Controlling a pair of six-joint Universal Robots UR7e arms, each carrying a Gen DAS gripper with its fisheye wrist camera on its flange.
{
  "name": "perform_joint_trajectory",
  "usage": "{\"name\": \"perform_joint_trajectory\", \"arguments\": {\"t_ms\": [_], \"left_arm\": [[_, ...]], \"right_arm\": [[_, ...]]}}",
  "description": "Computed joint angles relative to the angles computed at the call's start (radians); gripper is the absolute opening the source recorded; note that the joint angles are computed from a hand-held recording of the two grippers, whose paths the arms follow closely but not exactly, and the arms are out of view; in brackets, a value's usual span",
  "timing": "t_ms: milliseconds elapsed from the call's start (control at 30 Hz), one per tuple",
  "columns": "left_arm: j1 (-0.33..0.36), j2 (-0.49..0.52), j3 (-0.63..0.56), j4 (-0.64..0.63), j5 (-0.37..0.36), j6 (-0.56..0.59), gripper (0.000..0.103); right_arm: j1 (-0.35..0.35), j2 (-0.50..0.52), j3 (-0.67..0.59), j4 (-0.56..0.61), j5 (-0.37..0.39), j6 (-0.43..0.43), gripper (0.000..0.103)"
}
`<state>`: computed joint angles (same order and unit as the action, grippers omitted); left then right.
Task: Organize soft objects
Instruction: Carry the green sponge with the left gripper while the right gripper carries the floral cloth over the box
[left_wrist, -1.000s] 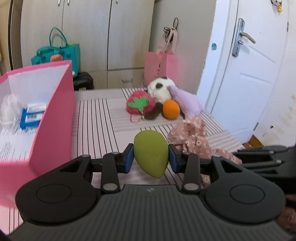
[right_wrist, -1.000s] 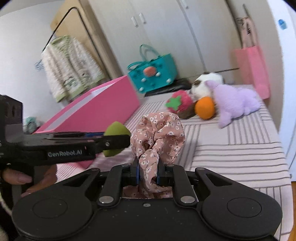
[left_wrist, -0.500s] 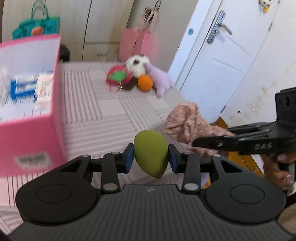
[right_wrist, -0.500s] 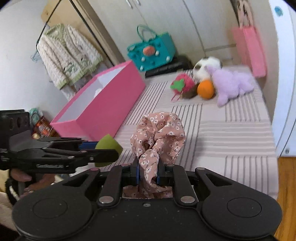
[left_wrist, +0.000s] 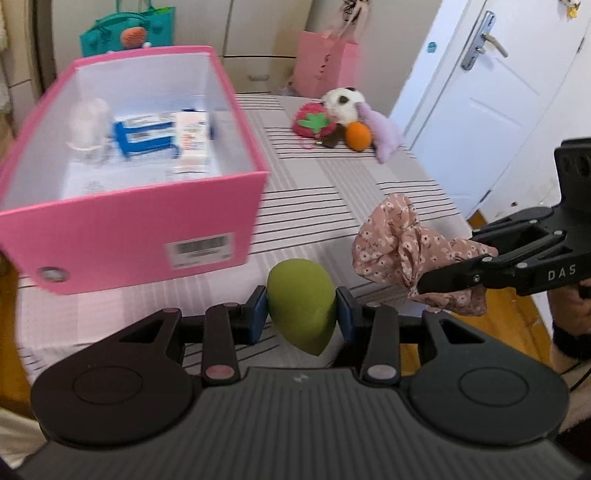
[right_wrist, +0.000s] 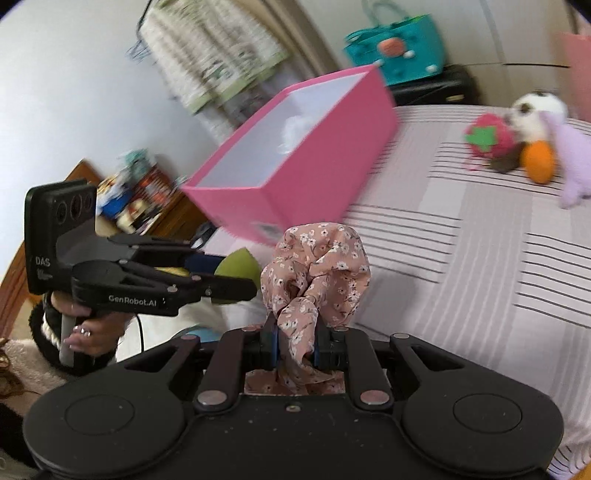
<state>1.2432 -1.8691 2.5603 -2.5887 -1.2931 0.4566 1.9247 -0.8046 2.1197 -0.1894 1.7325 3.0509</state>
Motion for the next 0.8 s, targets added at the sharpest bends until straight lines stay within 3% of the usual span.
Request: {"name": "perform_joint_trajectory", "arguments": {"t_ms": [233, 400, 533, 633, 800], "left_arm": [[-0.026, -0.133, -0.032, 0.092, 0.076, 0.026, 0.038], [-0.012, -0.160, -0.048, -0.003, 0.054, 0.086, 0.039], [0.052, -0.094, -0.089, -0.119, -0.041, 0.111, 0.039], [0.082, -0.006, -0.112, -0.255, -0.093, 0.137, 0.039], [0.102, 0.183, -0.173, -0.456, -0.065, 0.139, 0.039]], "right_arm": [[0.053, 0.052, -0.133, 0.140, -0.063, -0.022, 0.020], [0.091, 0.076, -0.219, 0.166, -0.075, -0.054, 0.020], [0.096, 0.087, -0.264, 0.138, -0.076, -0.095, 0.020], [0.066, 0.101, -0.303, 0.138, -0.142, -0.127, 0.020], [0.059, 0.161, -0.407, 0.127, -0.096, -0.170, 0.020]]}}
